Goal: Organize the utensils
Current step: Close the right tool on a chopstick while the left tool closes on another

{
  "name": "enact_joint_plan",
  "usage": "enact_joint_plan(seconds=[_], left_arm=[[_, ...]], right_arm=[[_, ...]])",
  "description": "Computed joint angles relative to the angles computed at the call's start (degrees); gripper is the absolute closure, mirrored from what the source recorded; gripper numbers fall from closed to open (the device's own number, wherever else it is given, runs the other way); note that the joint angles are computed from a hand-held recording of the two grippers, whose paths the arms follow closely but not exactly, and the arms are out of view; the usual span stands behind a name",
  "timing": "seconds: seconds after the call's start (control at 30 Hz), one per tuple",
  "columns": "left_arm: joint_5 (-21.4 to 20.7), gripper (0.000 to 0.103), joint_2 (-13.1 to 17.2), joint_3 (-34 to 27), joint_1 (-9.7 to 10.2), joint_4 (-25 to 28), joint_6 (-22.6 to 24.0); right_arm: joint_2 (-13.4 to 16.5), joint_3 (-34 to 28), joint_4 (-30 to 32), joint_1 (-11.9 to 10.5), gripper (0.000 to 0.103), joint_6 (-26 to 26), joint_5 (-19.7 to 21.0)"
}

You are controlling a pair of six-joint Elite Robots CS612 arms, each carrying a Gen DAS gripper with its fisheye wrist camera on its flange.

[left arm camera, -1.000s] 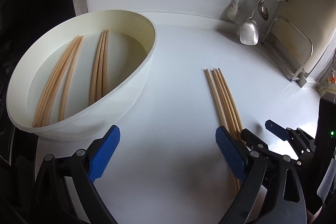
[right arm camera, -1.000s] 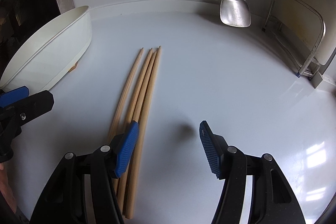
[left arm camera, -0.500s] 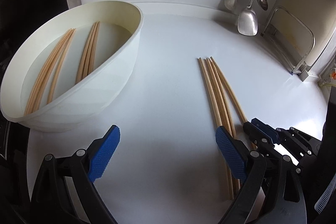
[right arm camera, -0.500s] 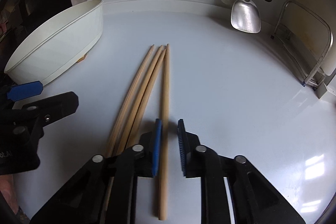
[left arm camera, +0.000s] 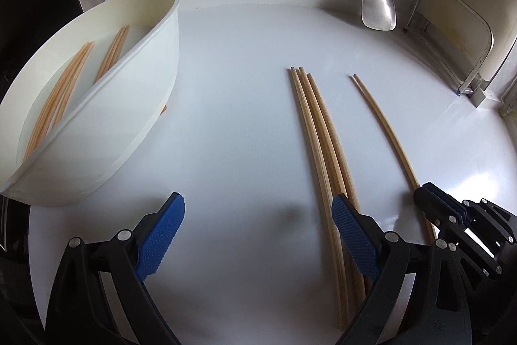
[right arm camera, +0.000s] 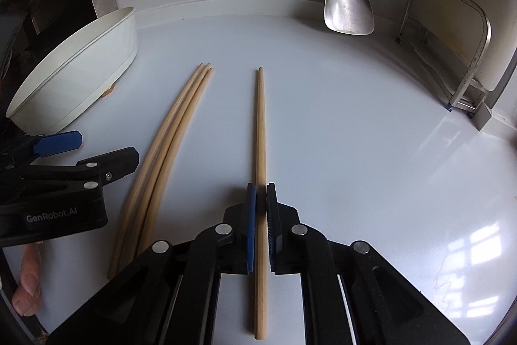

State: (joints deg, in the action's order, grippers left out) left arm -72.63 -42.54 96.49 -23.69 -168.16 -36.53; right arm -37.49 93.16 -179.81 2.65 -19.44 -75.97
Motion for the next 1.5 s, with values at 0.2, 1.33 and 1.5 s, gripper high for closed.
enact_joint_plan(seconds=[0.2, 1.33, 1.5], left_arm=[[1.2, 0.012, 0.7, -1.0, -0.31, 0.8, 0.6], [3.5, 0.090, 0.5, 0.0, -2.02, -1.6, 3.2], [2.2, 0.096, -0.2, 0.1, -1.91, 0.7, 3.1]], right_arm=[[-0.3, 0.5, 0.2, -0.5, 0.096, 0.4, 0.1], [0.3, 0.5, -3.0, -0.2, 0.097, -0.4, -1.3], [-0.1, 0.2, -0.5, -0.7, 0.097, 2.1, 0.4]])
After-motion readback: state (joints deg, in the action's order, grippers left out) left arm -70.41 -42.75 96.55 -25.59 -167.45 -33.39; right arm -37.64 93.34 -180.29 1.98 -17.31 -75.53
